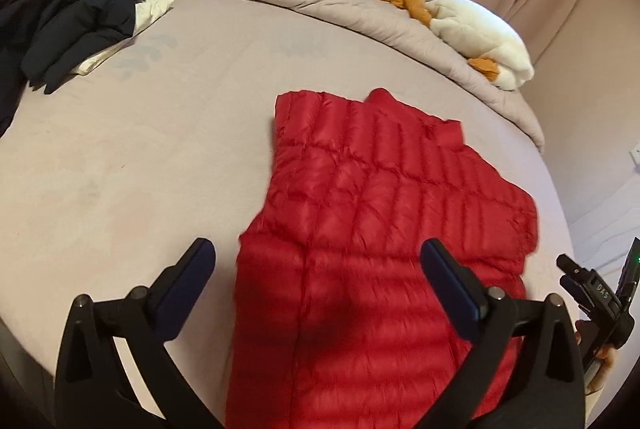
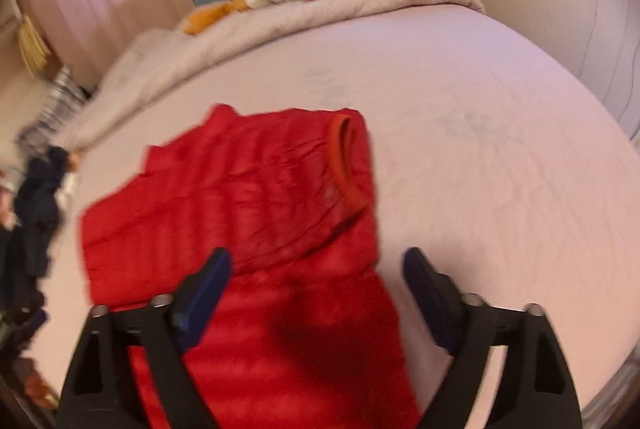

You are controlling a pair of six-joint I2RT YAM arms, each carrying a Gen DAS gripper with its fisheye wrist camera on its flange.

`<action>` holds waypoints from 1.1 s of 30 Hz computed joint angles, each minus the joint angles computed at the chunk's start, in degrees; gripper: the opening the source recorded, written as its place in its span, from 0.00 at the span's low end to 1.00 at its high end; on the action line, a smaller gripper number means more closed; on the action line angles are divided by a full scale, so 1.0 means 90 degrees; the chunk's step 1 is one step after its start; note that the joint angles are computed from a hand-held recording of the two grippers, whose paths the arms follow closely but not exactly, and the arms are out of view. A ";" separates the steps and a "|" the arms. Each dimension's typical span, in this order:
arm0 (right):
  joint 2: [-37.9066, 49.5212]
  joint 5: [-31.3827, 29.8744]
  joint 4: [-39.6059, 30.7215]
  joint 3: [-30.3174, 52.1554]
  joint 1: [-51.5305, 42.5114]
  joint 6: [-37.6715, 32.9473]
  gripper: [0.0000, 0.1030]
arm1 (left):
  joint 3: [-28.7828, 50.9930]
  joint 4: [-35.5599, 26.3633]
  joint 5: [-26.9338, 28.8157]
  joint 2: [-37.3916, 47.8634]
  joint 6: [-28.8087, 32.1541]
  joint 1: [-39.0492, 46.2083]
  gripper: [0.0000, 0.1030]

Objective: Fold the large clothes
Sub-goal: 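Move both open tools to the jacket hem at the bed edge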

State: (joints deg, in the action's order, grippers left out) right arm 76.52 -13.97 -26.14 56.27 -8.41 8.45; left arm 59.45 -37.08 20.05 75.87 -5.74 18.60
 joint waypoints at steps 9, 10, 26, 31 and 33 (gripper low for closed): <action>-0.1985 -0.0696 -0.0310 -0.1236 -0.0806 -0.0336 0.97 | -0.1123 -0.0908 0.0888 -0.1358 0.0863 0.1116 1.00; -0.2155 -0.0816 -0.0390 -0.1403 -0.0961 -0.0468 0.98 | -0.1267 -0.1008 0.0953 -0.1485 0.0997 0.1234 1.00; -0.3305 -0.1925 -0.2269 -0.3159 -0.3045 -0.3405 0.90 | -0.3115 -0.1845 0.0815 -0.2625 0.2653 0.2299 0.88; -0.3128 -0.1570 -0.2087 -0.3399 -0.2757 -0.3646 0.81 | -0.3475 -0.1740 0.0712 -0.2621 0.2531 0.1944 0.81; -0.2998 -0.1477 -0.1931 -0.3502 -0.2659 -0.3587 0.79 | -0.3557 -0.1715 0.0603 -0.2708 0.2465 0.1807 0.81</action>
State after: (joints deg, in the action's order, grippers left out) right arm 49.54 -27.26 -43.51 24.75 -32.34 -23.83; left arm 27.44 -52.52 25.48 51.50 16.44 34.86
